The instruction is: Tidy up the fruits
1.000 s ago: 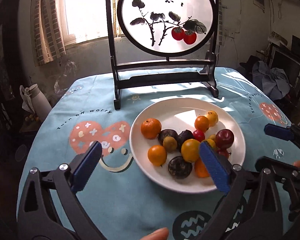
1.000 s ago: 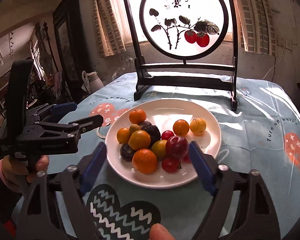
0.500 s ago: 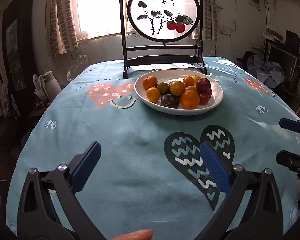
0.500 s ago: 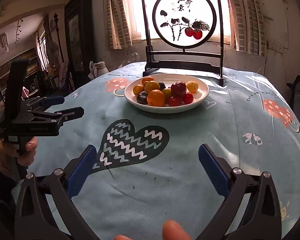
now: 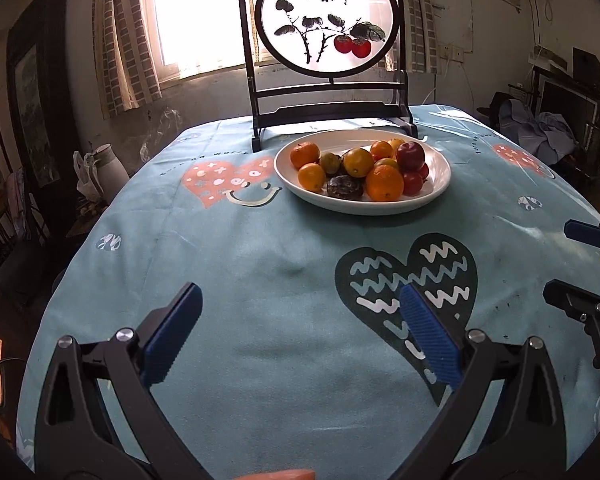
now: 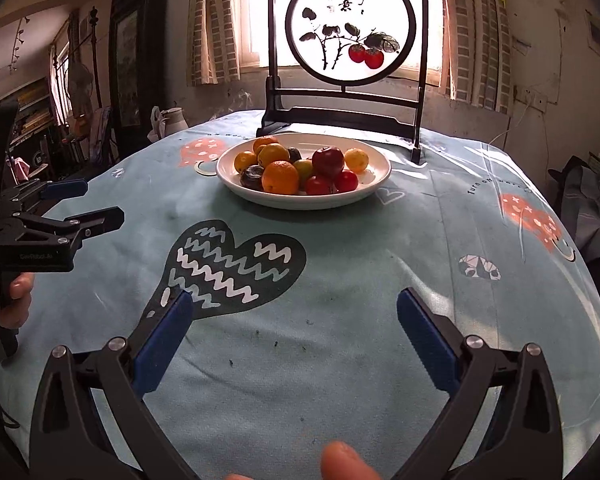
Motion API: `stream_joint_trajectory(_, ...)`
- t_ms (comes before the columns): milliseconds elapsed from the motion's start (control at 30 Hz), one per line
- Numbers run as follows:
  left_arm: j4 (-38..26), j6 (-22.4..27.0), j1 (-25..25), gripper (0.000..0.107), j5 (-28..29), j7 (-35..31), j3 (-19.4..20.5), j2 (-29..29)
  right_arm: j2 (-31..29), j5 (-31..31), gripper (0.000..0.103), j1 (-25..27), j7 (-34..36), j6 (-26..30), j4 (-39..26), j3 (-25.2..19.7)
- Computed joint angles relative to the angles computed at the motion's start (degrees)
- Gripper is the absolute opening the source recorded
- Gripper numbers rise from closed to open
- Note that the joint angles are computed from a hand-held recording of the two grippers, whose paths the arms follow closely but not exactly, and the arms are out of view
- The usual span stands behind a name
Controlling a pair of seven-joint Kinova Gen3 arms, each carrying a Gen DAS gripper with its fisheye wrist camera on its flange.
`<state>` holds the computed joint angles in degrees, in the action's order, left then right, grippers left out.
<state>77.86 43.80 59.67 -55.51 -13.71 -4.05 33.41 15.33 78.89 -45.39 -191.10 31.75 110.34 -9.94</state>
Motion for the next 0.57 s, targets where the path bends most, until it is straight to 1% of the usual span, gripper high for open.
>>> stream_joint_trajectory(267,0.36,0.23,0.42,0.101,-1.16,0.94,-0.22,0.09,0.08,-0.61,0.102,-0.15,0.43,0.13,-0.16,0.13)
stream_joint_trajectory(567,-0.07,0.54,0.06,0.101,-0.39,0.07,0.27,0.28,0.27,-1.23,0.102,-0.13,0.78,0.16,-0.18,0.27)
